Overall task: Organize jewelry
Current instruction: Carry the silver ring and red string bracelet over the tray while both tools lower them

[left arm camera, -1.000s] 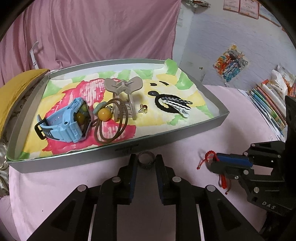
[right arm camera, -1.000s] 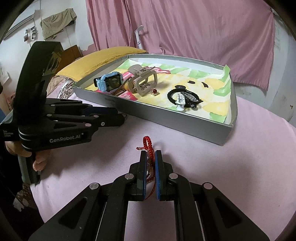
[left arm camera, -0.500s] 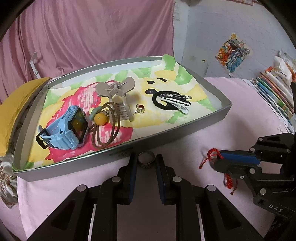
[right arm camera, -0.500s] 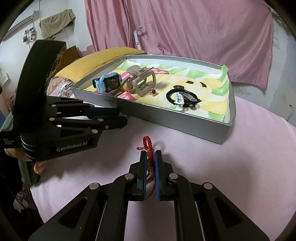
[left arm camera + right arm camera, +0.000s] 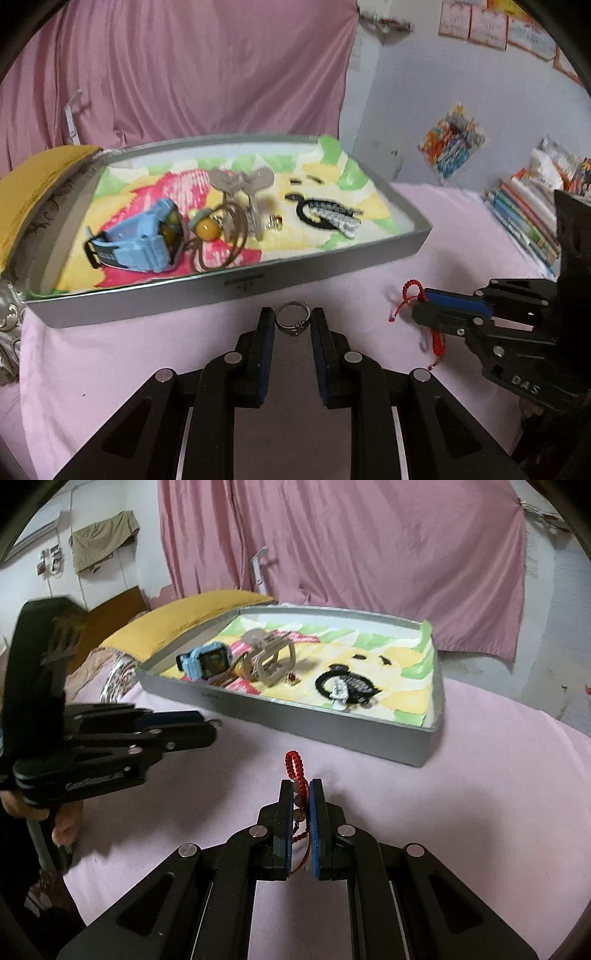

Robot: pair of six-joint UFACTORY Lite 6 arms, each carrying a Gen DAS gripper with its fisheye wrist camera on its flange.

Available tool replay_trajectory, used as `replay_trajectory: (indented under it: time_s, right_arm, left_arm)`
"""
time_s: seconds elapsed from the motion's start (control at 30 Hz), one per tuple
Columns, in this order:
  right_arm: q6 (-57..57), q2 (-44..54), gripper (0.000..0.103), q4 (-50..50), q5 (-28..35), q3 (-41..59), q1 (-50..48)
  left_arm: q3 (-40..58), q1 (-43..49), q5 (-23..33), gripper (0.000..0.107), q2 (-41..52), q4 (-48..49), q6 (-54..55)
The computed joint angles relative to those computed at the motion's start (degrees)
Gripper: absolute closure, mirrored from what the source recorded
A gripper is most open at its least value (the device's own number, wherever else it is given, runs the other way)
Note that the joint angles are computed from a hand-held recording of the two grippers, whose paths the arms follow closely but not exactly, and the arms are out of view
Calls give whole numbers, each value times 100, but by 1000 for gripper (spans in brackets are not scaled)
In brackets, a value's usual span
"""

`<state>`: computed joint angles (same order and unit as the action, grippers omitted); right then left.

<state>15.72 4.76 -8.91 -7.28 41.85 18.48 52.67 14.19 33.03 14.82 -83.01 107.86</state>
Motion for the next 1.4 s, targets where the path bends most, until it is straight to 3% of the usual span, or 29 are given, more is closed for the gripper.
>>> replay_trajectory:
  time_s: [0.23,0.4,0.57,0.87,1.13,1.4]
  right_arm:
    - [-1044,-477,96,1323,-640,-233,59]
    - [-1053,-542,96,1613,-1471,-148,71]
    - [-1918,-435,96,2587,-2579,43,368]
    - [-3257,352,96,3526,-3719,727,705]
    - [-3235,1102,96,3601,-3416,1423,494]
    - [-3059,1614,96,3374,-2758,1926,152]
  left_arm:
    - [-390,358,492,89,-447,-1158,880]
    - [-671,477,942,89,-896,-2346,1862]
    - [-665,455,1255,89,-1069,-3489,2691]
    - [-275,92,1262,88,-662,-4972,3922]
    - [85,-106,1096,88,-196,-5410,4279]
    - [623,-240,494,88,338,-5297,4028]
